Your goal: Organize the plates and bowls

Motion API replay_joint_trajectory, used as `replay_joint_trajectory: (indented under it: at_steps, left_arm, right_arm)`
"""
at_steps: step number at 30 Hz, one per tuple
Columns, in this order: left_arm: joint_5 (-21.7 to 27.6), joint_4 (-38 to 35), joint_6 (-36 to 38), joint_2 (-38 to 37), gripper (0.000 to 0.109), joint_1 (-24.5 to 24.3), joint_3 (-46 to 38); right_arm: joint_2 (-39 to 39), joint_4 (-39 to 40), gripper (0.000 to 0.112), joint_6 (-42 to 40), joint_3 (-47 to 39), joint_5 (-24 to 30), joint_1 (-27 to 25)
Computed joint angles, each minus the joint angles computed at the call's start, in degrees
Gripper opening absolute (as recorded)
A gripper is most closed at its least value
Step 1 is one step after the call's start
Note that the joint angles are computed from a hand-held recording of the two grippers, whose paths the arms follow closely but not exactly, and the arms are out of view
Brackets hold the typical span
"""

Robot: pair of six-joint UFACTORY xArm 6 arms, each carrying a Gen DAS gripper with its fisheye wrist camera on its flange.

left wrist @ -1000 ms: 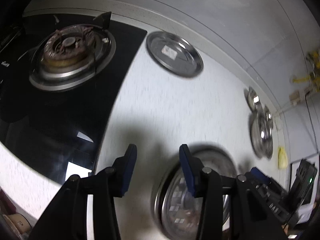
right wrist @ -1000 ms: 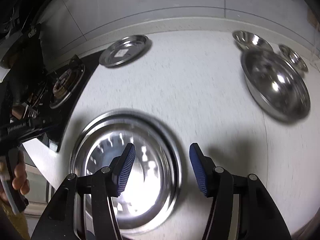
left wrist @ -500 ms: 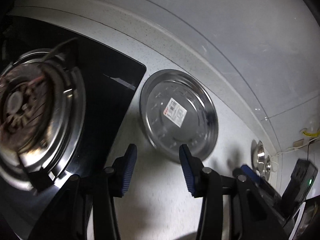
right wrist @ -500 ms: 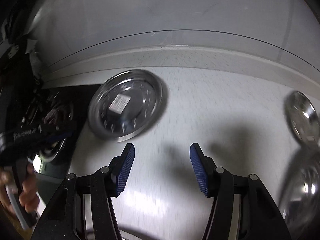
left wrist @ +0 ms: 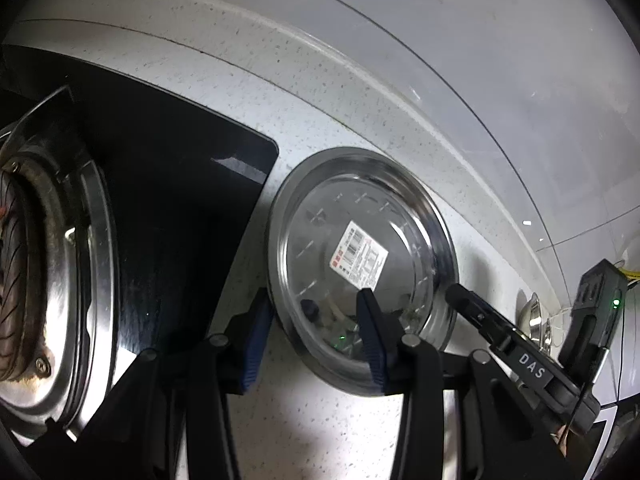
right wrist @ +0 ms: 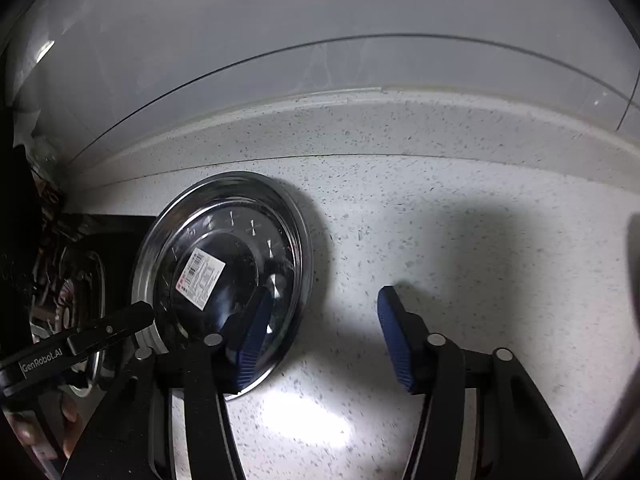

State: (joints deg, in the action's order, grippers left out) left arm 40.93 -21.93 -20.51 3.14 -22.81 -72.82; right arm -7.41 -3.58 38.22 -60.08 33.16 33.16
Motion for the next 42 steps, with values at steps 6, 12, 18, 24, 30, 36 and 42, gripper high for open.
replay_joint_trajectory:
  at_steps: [6,12,18,24,30,36,42]
  left_arm:
    - [-0.36,3.57,-0.4,0.87,0.011,-0.15,-0.35]
    - [0.23,5.19,-0.63,0.87,0.011,-0.85,-0.91]
    - [1.7,6.4,-1.48,-2.24,0.011,-1.28,-0.88]
    - [4.37,9.07,-3.16,-7.64,0.011,-2.69,-0.5]
    - [7.56,10.83,-5.7,-15.78,0.011,-5.26,3.38]
    - [12.19,14.34,-10.32,-24.47,0.011,-10.34,7.04]
    - [16.33,19.89,-17.03,-34.87,0.013,-19.14,13.62]
  right_arm:
    - [0.82,1.93,0.012,-0.92,0.55,-2.84,0.03]
    - [1.25,-4.32,0.01,2.67,-1.05,0.78,1.38]
    - [-0.31,-6.13,0.01,5.44,-1.95,2.68,2.27]
    - [-5.81,-9.06,0.01,7.65,-2.09,8.05,3.86]
    - [-13.0,-14.01,0.01,13.52,-0.02,13.5,8.51]
    - [-23.45,-19.75,0.01,21.78,4.17,21.58,16.86]
    - [-31.72,-26.08,0.01,30.75,6.66,31.21,27.83]
